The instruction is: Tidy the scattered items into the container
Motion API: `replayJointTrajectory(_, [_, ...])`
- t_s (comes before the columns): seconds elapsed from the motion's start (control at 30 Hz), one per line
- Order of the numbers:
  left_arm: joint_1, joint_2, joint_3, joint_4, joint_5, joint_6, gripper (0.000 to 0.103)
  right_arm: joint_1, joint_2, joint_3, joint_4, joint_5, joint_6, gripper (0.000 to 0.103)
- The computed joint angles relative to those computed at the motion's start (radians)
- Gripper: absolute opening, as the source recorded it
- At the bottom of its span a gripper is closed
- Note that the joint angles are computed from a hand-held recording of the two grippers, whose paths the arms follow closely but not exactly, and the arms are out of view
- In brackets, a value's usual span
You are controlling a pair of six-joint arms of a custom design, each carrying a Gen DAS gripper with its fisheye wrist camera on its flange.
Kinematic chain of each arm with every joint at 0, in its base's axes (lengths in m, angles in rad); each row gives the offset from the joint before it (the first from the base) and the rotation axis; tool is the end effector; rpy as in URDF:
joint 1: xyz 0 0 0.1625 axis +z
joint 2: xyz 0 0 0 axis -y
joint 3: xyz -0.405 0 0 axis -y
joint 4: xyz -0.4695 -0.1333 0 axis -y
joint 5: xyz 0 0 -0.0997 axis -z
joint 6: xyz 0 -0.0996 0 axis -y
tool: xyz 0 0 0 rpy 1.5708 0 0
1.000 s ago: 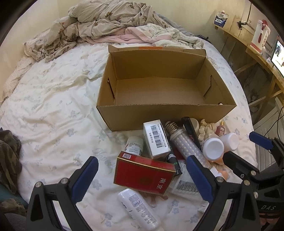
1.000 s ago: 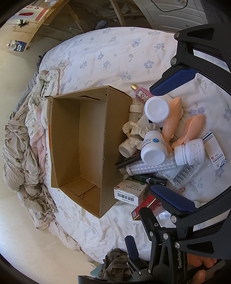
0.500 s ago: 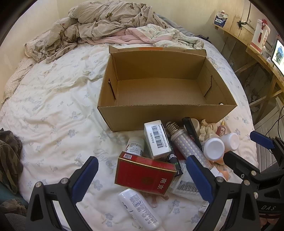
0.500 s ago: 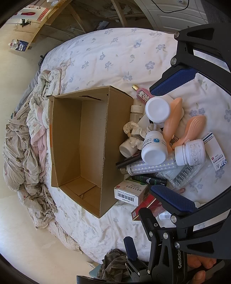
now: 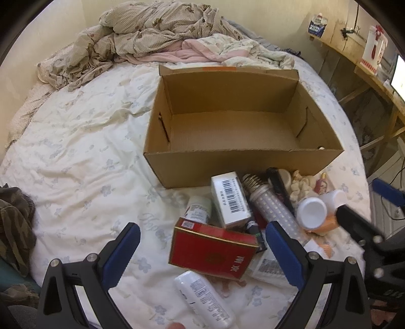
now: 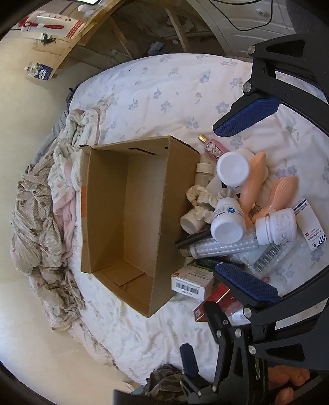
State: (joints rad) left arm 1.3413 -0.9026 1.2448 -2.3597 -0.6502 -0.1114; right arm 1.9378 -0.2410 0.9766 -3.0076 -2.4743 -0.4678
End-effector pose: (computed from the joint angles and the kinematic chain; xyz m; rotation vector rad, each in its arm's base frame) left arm 0.0229 -0.8363 0.3115 -0.1184 2.2280 -0.6828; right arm 0.3590 -0.7805 -0.0387 0.5138 -2.0836 0.7201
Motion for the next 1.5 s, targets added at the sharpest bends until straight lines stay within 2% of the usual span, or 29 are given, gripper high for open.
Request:
replayJointTrajectory(0.2, [0.015,-0.024,-0.002,-0.006,-0.057,-0.026,0.099,-0.003,-0.032,0.021,-0.044,0.025,0.017,0.101])
replayJointTrajectory(0.27, [0.03,-0.043,-0.002,0.002,-0.105,-0.075,0.099,-0.007,-0.057,0.034,-0.075,0.035,0.037,0.101])
replayJointTrajectory(0.33, [0.044,-0.055,-0.009,0.03,-0.13,-0.138,0.099,-0.012,-0.087,0.043,-0.058,0.04,0.074,0.101])
replayJointTrajectory(0.4, [0.063,-0.067,-0.021,0.073,-0.163,-0.215,0.099,-0.025,-0.129,0.061,0.057,0.1,0.13,0.101])
replayJointTrajectory(0.57, [0.093,-0.068,-0.051,0.163,-0.211,-0.321,0.099,-0.051,-0.121,-0.024,0.461,0.222,0.278,0.085])
replayJointTrajectory(0.67, [0.088,-0.06,-0.06,0.197,-0.207,-0.306,0.099,-0.062,-0.078,-0.084,0.572,0.235,0.309,0.079])
replayJointTrajectory(0.7, [0.086,-0.056,-0.064,0.206,-0.206,-0.293,0.099,-0.065,-0.054,-0.12,0.627,0.229,0.306,0.074])
replayJointTrajectory(0.77, [0.082,-0.041,-0.075,0.245,-0.21,-0.243,0.099,-0.065,-0.03,-0.151,0.667,0.207,0.289,0.068])
replayJointTrajectory(0.87, [0.078,-0.022,-0.087,0.304,-0.24,-0.182,0.099,-0.062,-0.007,-0.173,0.682,0.181,0.27,0.067])
replayJointTrajectory(0.93, [0.07,-0.013,-0.084,0.316,-0.212,-0.151,0.1,-0.064,0.004,-0.186,0.703,0.183,0.271,0.067])
replayJointTrajectory(1.03, [0.057,0.023,-0.102,0.357,-0.114,-0.117,0.1,-0.06,0.029,-0.201,0.691,0.137,0.229,0.067])
replayJointTrajectory(1.13, [0.058,0.05,-0.128,0.362,-0.112,-0.097,0.1,-0.066,0.054,-0.237,0.713,0.136,0.227,0.065])
replayJointTrajectory(1.2, [0.055,0.066,-0.139,0.353,-0.11,-0.071,0.1,-0.064,0.068,-0.24,0.674,0.116,0.184,0.056])
replayJointTrajectory(1.27, [0.049,0.07,-0.13,0.338,-0.103,-0.048,0.1,-0.062,0.068,-0.234,0.644,0.13,0.161,0.053])
replayJointTrajectory(1.33, [0.045,0.063,-0.109,0.312,-0.117,-0.016,0.078,-0.057,0.066,-0.217,0.594,0.131,0.122,0.053])
replayJointTrajectory(1.4, [0.037,0.052,-0.085,0.285,-0.097,0.004,0.069,-0.055,0.054,-0.195,0.554,0.137,0.103,0.052])
replayJointTrajectory(1.5, [0.034,0.022,-0.049,0.243,-0.115,-0.001,0.054,-0.055,0.027,-0.156,0.515,0.168,0.113,0.052])
